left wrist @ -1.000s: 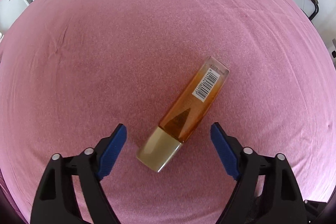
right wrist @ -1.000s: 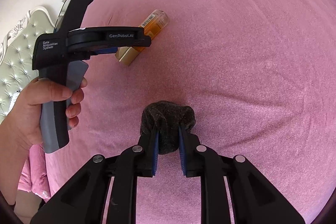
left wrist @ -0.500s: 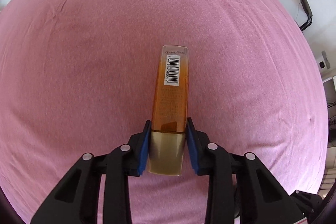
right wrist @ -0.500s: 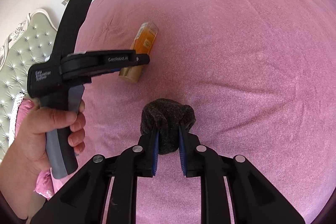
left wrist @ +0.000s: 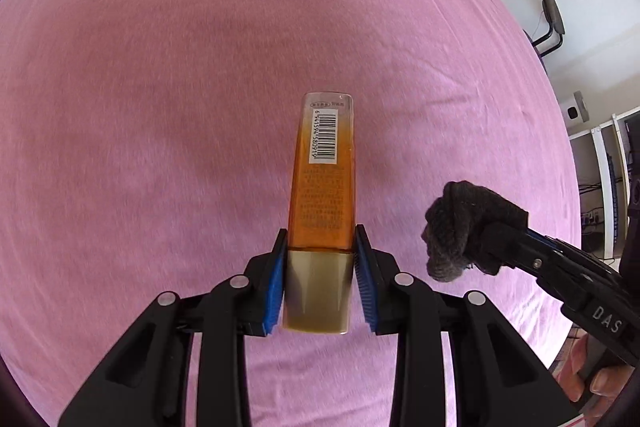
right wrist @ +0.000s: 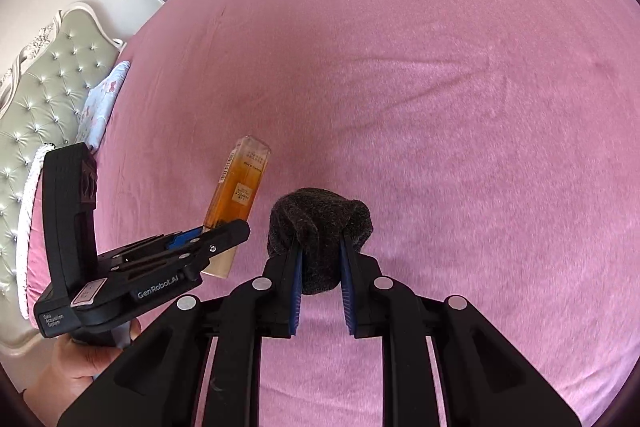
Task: Collect trash
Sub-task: 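Lift the orange bottle and black hat and carry them over the yellow bucket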
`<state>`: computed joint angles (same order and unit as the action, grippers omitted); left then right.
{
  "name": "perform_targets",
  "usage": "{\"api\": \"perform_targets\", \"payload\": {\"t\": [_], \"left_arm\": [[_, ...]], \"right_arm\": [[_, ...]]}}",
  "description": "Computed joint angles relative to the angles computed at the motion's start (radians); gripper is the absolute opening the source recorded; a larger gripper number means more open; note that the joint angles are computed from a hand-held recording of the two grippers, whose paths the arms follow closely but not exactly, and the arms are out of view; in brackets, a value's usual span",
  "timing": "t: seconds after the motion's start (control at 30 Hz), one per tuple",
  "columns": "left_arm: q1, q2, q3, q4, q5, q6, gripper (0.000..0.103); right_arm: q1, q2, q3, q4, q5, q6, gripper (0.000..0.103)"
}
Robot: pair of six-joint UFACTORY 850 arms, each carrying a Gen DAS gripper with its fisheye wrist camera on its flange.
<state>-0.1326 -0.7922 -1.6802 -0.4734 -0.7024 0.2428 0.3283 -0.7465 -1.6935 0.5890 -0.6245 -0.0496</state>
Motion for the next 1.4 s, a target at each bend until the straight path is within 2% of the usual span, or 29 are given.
{"api": "perform_targets", "payload": {"t": [0.13, 0.47, 0.6, 0.8, 0.97, 1.13, 1.27, 1.4], "left_arm": [[0.000, 0.137, 0.194, -0.065, 0.030, 0.065, 0.032], [-0.054, 0.425, 0.554, -0.102, 0.061, 0.122, 0.032], [-0.069, 0.544, 0.672, -0.108, 0.045, 0.165, 0.032], [-0.141, 0.663, 0.770, -0.093, 0.011, 0.170, 0.032], [-0.257, 0.713, 0.811, -0.089, -0.014, 0.161, 0.032], [-0.393, 0.729, 0.825, -0.098, -0.027, 0.157, 0.032], [-0.515, 0.714, 0.811, -0.097, -0.035, 0.127, 0.032], [-0.633, 0.679, 0.781, -0.100, -0.036, 0.099, 0.032]], "right_arm": [[0.026, 0.125, 0.172, -0.001, 0.031, 0.012, 0.016], [0.086, 0.437, 0.538, -0.008, 0.103, 0.121, 0.016], [0.124, 0.534, 0.626, -0.050, 0.138, 0.221, 0.016], [0.163, 0.708, 0.784, -0.177, 0.165, 0.437, 0.016], [0.165, 0.891, 0.937, -0.297, 0.152, 0.634, 0.016], [0.150, 1.086, 1.081, -0.426, 0.093, 0.839, 0.016], [0.137, 1.278, 1.190, -0.508, 0.001, 0.981, 0.016], [0.093, 1.475, 1.275, -0.550, -0.126, 1.052, 0.016]]}}
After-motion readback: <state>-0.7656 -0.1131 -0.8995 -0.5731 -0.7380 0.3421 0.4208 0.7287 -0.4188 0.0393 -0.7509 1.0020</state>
